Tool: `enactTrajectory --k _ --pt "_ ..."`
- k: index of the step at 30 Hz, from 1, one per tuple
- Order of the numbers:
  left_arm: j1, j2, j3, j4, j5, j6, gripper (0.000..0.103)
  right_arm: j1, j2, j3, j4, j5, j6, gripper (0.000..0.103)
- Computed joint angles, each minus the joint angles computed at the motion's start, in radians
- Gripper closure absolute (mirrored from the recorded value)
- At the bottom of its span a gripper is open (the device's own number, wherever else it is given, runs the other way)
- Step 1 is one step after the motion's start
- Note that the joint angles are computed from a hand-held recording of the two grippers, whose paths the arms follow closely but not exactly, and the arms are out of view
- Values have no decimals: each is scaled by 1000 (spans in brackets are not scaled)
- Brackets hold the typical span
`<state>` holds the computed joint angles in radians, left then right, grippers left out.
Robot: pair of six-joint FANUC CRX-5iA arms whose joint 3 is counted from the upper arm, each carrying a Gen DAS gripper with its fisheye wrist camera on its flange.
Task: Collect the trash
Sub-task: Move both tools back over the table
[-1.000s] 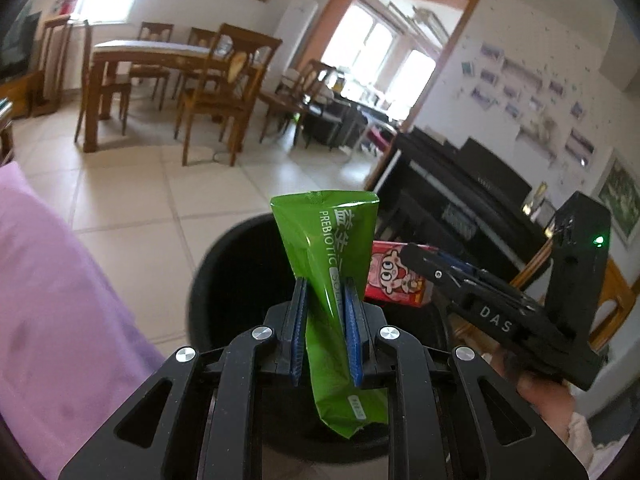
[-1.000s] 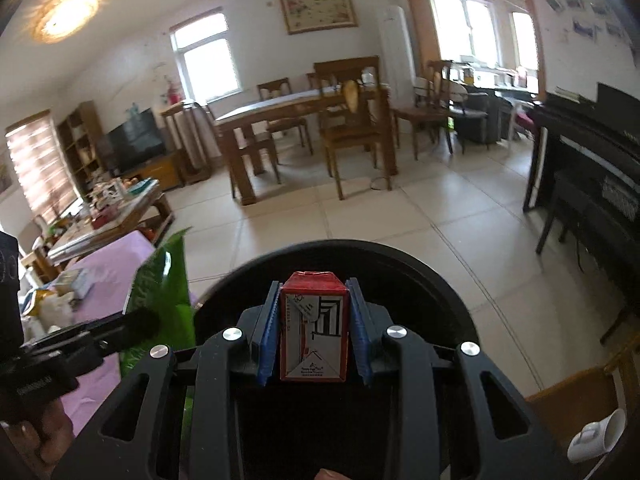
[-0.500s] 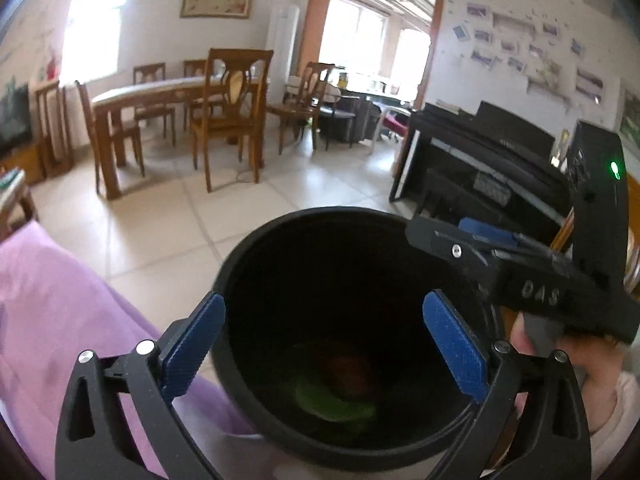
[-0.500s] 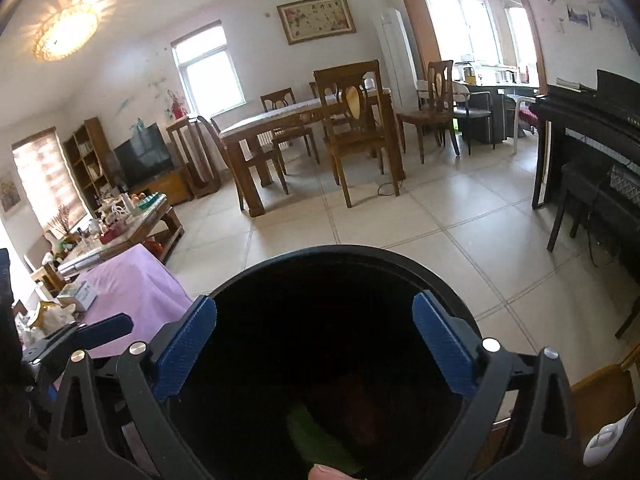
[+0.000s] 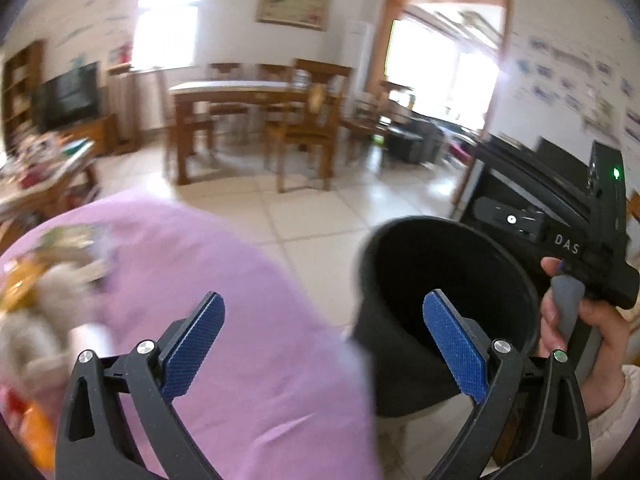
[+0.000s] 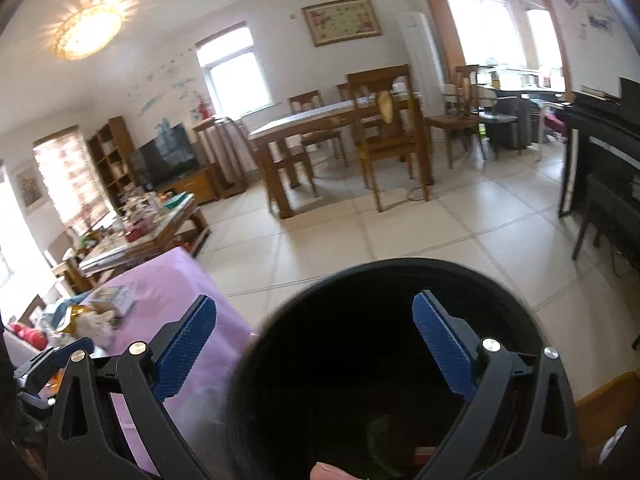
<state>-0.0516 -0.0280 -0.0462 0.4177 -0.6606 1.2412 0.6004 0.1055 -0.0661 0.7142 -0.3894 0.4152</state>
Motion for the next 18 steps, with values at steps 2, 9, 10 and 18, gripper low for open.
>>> enactTrajectory --k 2,9,10,18 --pt "78 -81 -70 0 7 15 5 36 29 59 -85 -13 102 5" --pt "396 -289 -195 -53 -69 120 5 165 166 351 -461 -116 560 5" --pt "460 -320 -215 -51 -92 139 5 177 182 394 -522 -137 635 5" --pt "725 -365 -224 -97 -257 165 8 298 400 861 -920 -482 1290 5"
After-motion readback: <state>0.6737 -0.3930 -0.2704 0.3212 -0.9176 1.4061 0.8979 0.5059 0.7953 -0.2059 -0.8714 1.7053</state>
